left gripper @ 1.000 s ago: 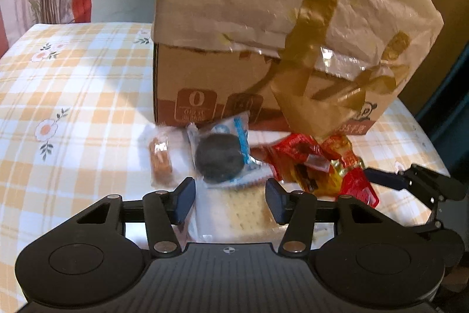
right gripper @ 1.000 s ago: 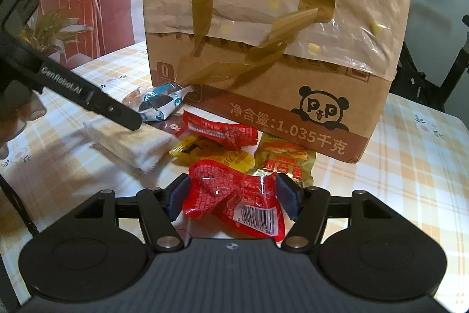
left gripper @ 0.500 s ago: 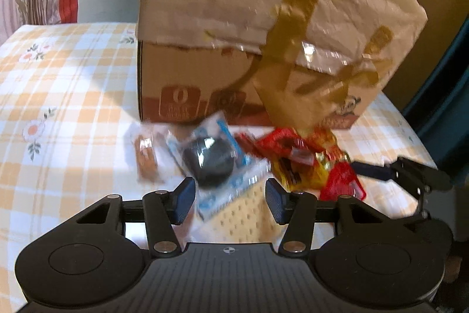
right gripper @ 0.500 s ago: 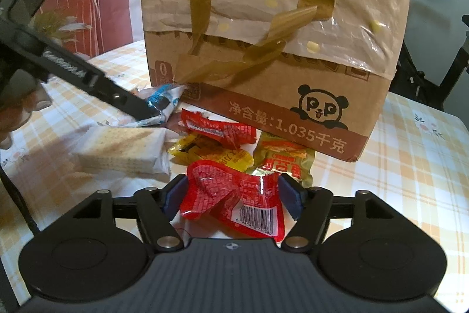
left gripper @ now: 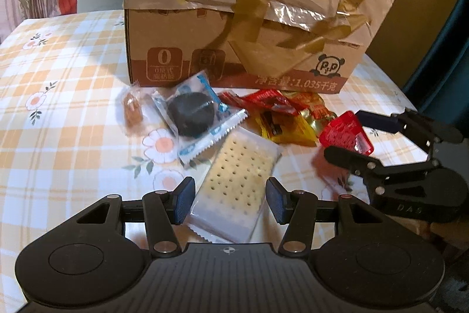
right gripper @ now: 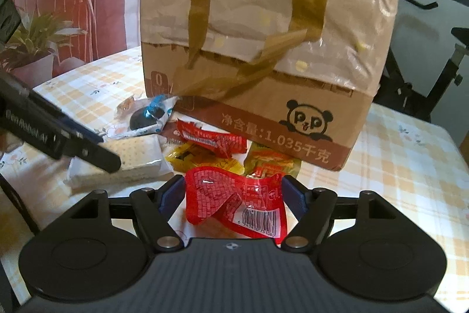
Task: Organize snacks
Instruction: 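Grasp the white cracker packet with the left tool while the right tool grasps the red candy packet, then lift both held packets and carry them over the box opening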
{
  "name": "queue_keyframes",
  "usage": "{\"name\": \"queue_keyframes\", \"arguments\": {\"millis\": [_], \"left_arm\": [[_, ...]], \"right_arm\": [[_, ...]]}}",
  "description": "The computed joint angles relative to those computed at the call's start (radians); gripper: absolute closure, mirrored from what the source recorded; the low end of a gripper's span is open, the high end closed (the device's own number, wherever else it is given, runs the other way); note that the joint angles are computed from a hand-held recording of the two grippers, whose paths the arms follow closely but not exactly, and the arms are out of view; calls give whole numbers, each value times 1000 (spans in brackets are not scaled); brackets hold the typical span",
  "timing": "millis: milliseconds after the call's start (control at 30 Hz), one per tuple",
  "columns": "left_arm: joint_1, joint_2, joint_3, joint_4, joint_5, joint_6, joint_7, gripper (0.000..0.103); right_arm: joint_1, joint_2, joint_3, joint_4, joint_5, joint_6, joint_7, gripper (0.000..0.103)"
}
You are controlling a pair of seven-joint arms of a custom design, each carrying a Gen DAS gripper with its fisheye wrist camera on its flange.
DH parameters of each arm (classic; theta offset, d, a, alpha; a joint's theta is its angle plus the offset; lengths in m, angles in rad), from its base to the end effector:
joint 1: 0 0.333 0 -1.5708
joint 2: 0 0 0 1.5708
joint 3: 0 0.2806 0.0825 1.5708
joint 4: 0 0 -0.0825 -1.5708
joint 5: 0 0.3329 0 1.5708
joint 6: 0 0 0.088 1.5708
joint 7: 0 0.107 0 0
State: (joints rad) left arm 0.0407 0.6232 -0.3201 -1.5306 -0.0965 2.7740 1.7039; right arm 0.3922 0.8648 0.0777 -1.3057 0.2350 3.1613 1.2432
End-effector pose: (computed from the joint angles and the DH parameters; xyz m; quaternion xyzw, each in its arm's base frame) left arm 0.6727 -0.1391 0.3775 -0.5914 0.7343 -0.3096 0.1233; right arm 0.6642 0.2908 0.3452 -0.7565 0.4483 -0.2529 0.4034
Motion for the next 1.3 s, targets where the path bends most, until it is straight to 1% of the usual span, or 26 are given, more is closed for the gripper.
{"name": "queue_keyframes", "arguments": {"millis": [33,100,167,267,333,400,433,500,533,600,633,700,767,800,867,933,1100,1233,1300], "left_arm": [[-6,2,6,2,6,-2,-5,48],[-11,3,13,2,17,-3,-9,48],[-14,9,16,8,24,-3,-11,48],[-14,8,16,2,28,5,-13,46],[-19,7,20,-3,38,16,-19,46],[-30,9,30,-3,56,24,-26,45],[-37,10,38,-3,68,28,-32,45],[-52,13,52,0,94,34,-44,45],[-58,15,58,2,106,38,-50,45],[-67,16,69,-2,125,53,-69,48],[-63,15,66,-6,128,61,-73,48],[-39,14,41,-16,115,72,-68,49],[-21,0,22,-44,105,102,-61,50],[-5,-7,4,-59,96,118,-49,50],[30,-16,-36,-79,73,141,-20,52],[49,-22,-59,-92,58,154,0,52],[62,-31,-79,-109,39,170,18,52],[56,-36,-72,-113,38,173,13,52],[59,-42,-75,-123,36,180,15,52]], "right_arm": [[-8,-8,11,-11,2,5,-5,27],[-8,-15,12,-17,3,0,-8,27],[6,-16,-8,-12,0,-21,0,26],[10,-11,-15,-1,1,-54,14,26],[20,-8,-31,7,-4,-75,28,26],[22,-5,-37,12,-10,-100,39,26],[24,-5,-41,10,-12,-106,46,24],[36,-2,-60,11,-22,-115,66,24],[33,-1,-56,12,-24,-115,68,23],[33,4,-60,23,-29,-128,81,22],[27,7,-54,29,-28,-135,84,20],[6,11,-28,38,-22,-147,81,20],[-5,5,-11,29,-18,-140,71,25],[-10,-1,-3,17,-16,-127,62,27],[-31,-15,33,-14,-8,-84,29,31],[-47,-23,58,-28,4,-65,5,36],[-46,-35,61,-42,25,-42,-9,38],[-62,-51,85,-68,39,-11,-30,38],[-57,-56,79,-74,43,-12,-30,38]]}}
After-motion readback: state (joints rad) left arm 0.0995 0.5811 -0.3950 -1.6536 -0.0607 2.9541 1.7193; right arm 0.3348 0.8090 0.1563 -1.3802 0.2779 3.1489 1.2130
